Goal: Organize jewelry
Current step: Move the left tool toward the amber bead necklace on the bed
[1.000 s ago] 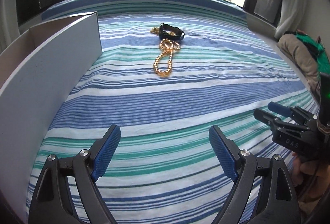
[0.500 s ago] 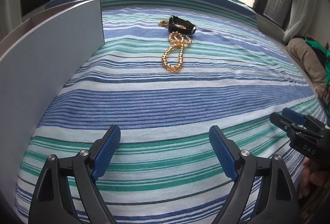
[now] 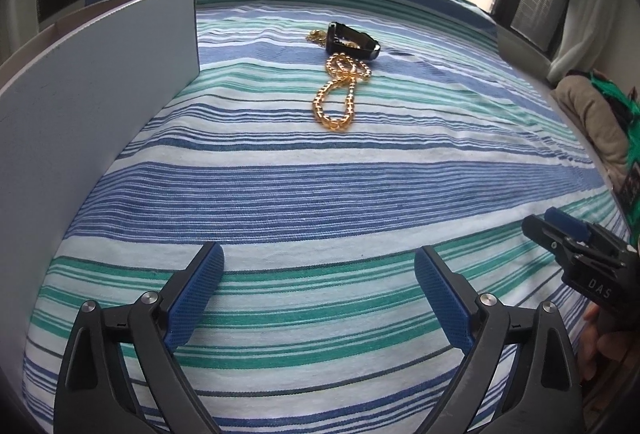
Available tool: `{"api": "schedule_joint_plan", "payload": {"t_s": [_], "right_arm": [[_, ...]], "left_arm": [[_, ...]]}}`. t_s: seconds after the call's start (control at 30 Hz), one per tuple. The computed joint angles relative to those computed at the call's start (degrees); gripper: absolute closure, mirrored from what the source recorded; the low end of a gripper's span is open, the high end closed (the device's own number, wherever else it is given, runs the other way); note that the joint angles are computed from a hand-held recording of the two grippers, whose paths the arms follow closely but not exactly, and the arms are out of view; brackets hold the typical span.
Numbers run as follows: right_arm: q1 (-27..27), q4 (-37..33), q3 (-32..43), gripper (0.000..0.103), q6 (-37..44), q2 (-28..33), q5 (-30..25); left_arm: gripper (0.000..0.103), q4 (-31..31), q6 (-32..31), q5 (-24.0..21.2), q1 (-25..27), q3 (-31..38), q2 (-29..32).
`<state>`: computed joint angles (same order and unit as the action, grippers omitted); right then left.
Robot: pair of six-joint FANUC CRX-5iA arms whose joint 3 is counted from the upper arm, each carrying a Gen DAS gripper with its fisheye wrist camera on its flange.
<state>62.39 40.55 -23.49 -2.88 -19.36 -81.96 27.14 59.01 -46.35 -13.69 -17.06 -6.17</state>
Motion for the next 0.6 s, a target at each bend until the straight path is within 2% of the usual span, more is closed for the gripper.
{"api": "schedule_joint_plan", "payload": {"t_s": [0.13, 0.27, 0.37, 0.47, 0.6], "right_arm": [[-0.03, 0.03, -0.11, 0.041, -0.07, -0.16, 0.2], [-0.03, 0.12, -0.36, 0.041, -0.34, -0.48, 0.6], [0.09, 0.28, -0.73, 0.04, -0.81, -0.91, 0.99], [0.19, 0.42, -1.0, 0.04, -1.21, -1.33, 1.28], [0.1, 0.39, -0.97, 0.04, -1.13, -1.42, 1.39]], "left_arm": [[0.006, -0.48, 0.26, 0.0, -0.09, 0.04, -0.13], [0.006, -4.32, 5.11, -0.57, 0.06, 0.74, -1.09], [0.006, -1.96, 4.11, -7.17, 1.49, 4.05, 0.42], [0.006, 1.08, 2.84, -13.85, 2.07, 11.42, 3.58], [0.002, 0.56, -0.09, -17.96, -0.5, 23.14, 9.31]]}}
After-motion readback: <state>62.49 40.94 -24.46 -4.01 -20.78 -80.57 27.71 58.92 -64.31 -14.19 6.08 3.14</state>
